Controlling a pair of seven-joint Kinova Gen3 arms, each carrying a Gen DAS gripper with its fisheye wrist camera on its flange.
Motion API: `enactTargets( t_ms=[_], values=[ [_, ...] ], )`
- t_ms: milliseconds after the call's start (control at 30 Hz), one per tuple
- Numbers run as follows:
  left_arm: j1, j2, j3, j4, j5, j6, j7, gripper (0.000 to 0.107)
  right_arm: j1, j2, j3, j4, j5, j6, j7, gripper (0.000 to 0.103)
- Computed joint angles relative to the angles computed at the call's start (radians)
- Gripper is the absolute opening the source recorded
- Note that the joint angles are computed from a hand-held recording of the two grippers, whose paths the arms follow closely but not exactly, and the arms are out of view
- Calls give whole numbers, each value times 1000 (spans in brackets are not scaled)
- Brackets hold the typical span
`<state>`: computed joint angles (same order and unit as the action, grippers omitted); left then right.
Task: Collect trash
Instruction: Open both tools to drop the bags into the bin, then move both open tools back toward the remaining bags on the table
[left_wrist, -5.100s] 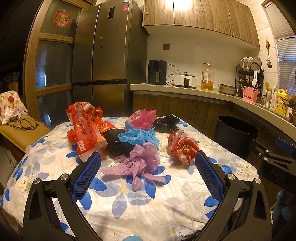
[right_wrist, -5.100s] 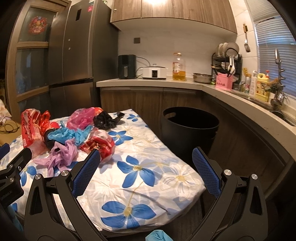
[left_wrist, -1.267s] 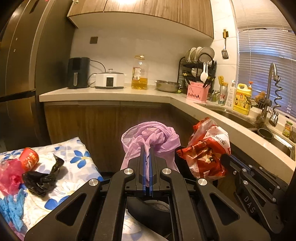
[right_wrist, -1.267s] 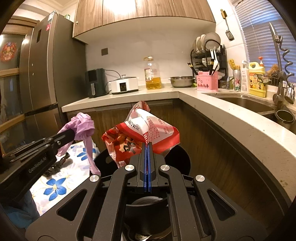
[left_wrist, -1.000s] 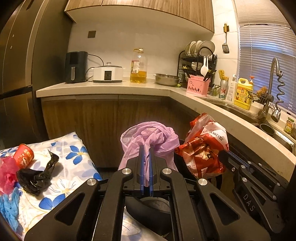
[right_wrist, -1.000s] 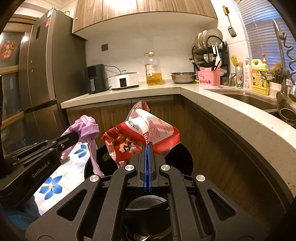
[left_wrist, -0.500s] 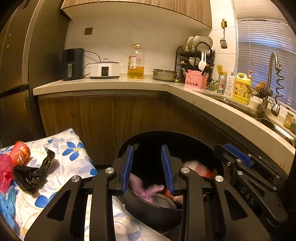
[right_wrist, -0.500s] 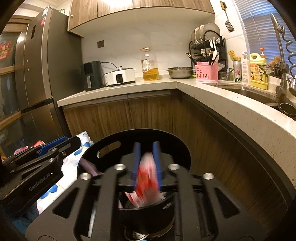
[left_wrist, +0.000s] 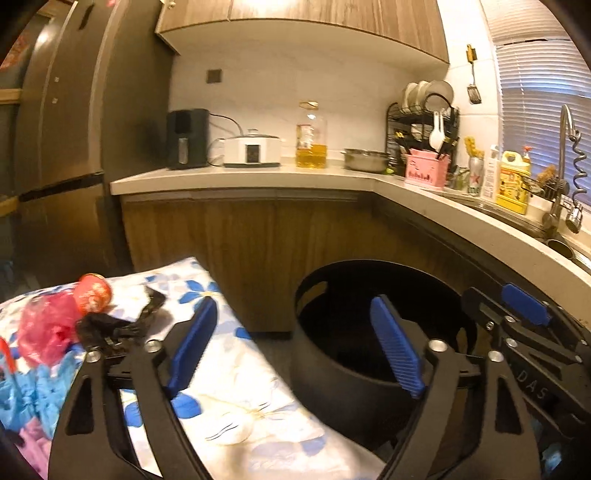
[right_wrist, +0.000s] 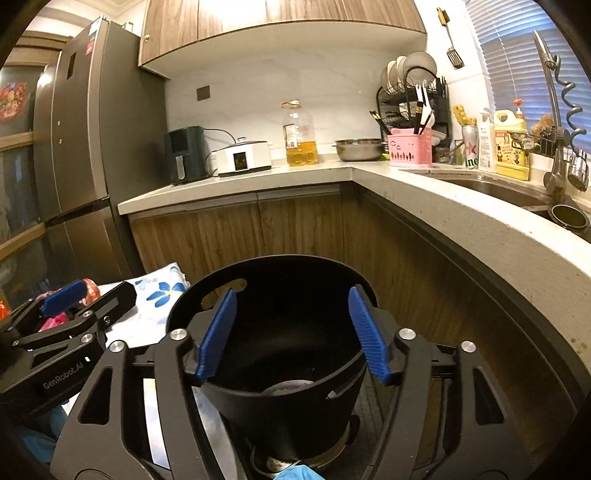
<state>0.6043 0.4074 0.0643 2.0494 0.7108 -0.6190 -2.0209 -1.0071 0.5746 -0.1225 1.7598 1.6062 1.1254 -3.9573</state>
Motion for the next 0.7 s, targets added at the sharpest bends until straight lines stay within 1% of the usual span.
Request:
enactTargets(
  t_ms=[67,167,233,433,567,700],
  values=[
    [9,-16,-2,26,23,-20,0,86,-11,-2,-4,2,-8,12,0,73],
    [19,-34,-3,54,66,-40,-24,88,-27,-4,-10,-2,-27,25,2,76],
    [26,-46,1,80,104,-60,-42,88,-39,-2,-13,-8,-45,32,12,76],
    [27,-78,28,151,157,-110,-58,89,-89,11,-8,-39,-93,64,47,77],
    [12,-109,46,203,163,-126,-21,89,-127,19,-2,-58,-107,89,57,77],
    [21,-138,56,257,224,-175,-19,89,-159,30,0,-75,-105,98,61,77]
  ],
)
